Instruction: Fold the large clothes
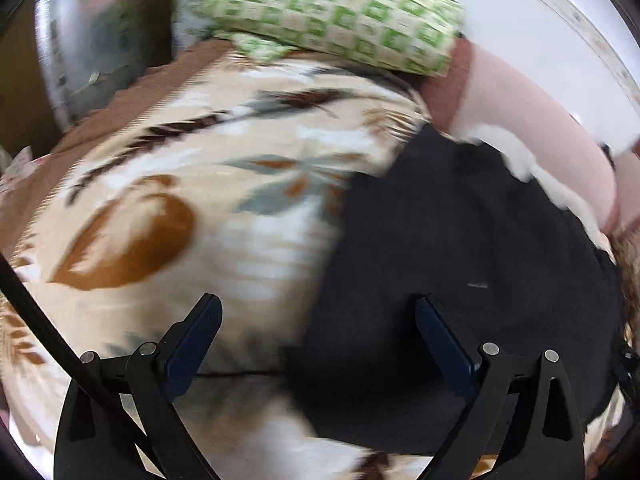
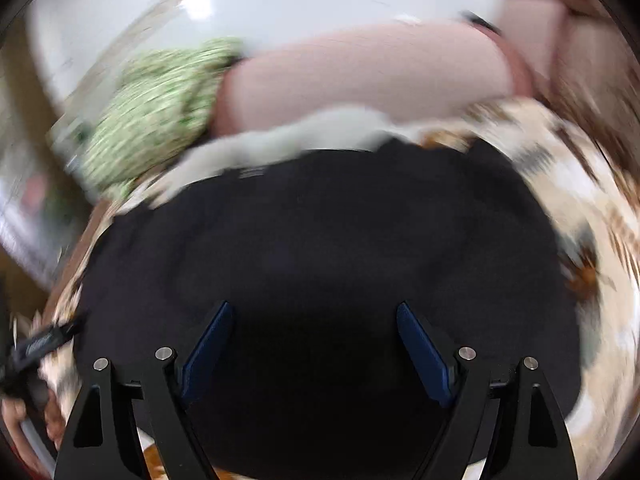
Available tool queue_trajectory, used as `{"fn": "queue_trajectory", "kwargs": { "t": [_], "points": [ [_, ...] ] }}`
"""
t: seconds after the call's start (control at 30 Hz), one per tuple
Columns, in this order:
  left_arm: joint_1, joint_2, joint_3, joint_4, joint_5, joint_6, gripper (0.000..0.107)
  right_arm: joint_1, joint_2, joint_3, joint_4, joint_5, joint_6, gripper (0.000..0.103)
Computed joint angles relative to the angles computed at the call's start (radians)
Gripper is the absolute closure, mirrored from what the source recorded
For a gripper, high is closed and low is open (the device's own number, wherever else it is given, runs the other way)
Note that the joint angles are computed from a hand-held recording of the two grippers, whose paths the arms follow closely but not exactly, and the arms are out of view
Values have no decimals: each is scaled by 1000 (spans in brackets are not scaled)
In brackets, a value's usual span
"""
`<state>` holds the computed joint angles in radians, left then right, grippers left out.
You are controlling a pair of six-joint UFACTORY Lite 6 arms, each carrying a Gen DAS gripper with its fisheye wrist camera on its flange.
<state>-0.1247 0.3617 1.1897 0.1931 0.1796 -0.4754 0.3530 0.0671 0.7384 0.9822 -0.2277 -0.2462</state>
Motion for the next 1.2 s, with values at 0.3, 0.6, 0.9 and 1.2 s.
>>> {"fn": "queue_trajectory", "kwargs": {
  "t": [0.3,0.6,0.9,1.2],
  "points": [
    [46,-448,-350,941,26,-836,10,91,-366,-230,679,-184,-500,24],
    [-517,-1153,-698,1289,586,-1194,6,663,-484,-284,889,-665,-473,17],
    [-1044,-1265,-713,1127,854,-1218,4,1057,-381,-283,1040,-964,-313,13],
    [-1211,-1031,-762,1103,799,-1396,4,1105,-242,-204,1096,-1024,-327,11]
  ]
}}
